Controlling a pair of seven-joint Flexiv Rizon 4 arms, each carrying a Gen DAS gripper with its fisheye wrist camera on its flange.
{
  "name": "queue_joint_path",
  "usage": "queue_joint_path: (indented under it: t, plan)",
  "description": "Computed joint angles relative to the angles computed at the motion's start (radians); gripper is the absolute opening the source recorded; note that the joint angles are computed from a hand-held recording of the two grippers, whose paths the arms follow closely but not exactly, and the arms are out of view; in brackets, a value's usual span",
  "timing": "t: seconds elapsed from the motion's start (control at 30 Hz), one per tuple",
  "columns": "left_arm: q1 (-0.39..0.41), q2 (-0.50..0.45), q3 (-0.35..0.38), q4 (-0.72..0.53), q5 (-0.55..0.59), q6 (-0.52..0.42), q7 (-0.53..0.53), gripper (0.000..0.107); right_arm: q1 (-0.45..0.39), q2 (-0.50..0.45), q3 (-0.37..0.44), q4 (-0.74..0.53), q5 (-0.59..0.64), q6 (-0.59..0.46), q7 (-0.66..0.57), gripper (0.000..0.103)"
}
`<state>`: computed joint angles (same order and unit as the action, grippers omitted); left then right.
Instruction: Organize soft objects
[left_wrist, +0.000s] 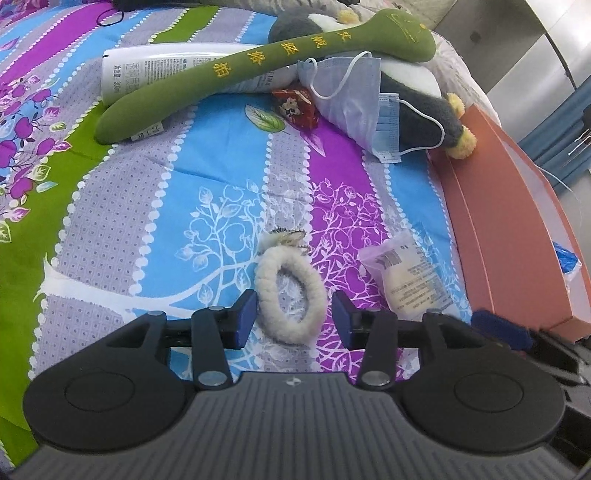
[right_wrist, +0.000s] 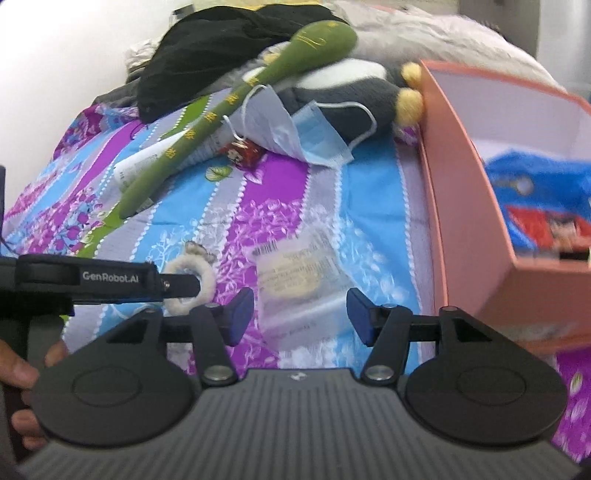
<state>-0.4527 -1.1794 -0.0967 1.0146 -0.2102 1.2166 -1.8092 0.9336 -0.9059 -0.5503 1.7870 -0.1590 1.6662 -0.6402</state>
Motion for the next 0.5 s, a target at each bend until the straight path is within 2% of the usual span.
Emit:
queue_joint_path:
  t: [0.23, 0.3, 0.37, 0.5]
  plan:
    - [0.018, -0.005, -0.034, 0.015, -0.019, 0.027, 0.021, 0.051, -0.073, -0.048, 0.032, -0.086, -0.088, -0.052, -0.082, 0.059]
    - [0.023, -0.008, -0.046, 0.016, -0.027, 0.034, 0.032, 0.051, -0.088, -0.058, 0.04, -0.099, -0.108, -0.056, -0.092, 0.063]
    - [0.021, -0.014, -0.046, 0.008, -0.033, 0.033, 0.037, 0.051, -0.085, -0.071, 0.028, -0.106, -0.119, -0.052, -0.096, 0.072]
    - [0.006, -0.033, -0.021, -0.029, -0.031, 0.011, 0.033, 0.051, -0.133, -0.073, 0.082, -0.13, -0.132, -0.04, -0.12, 0.073]
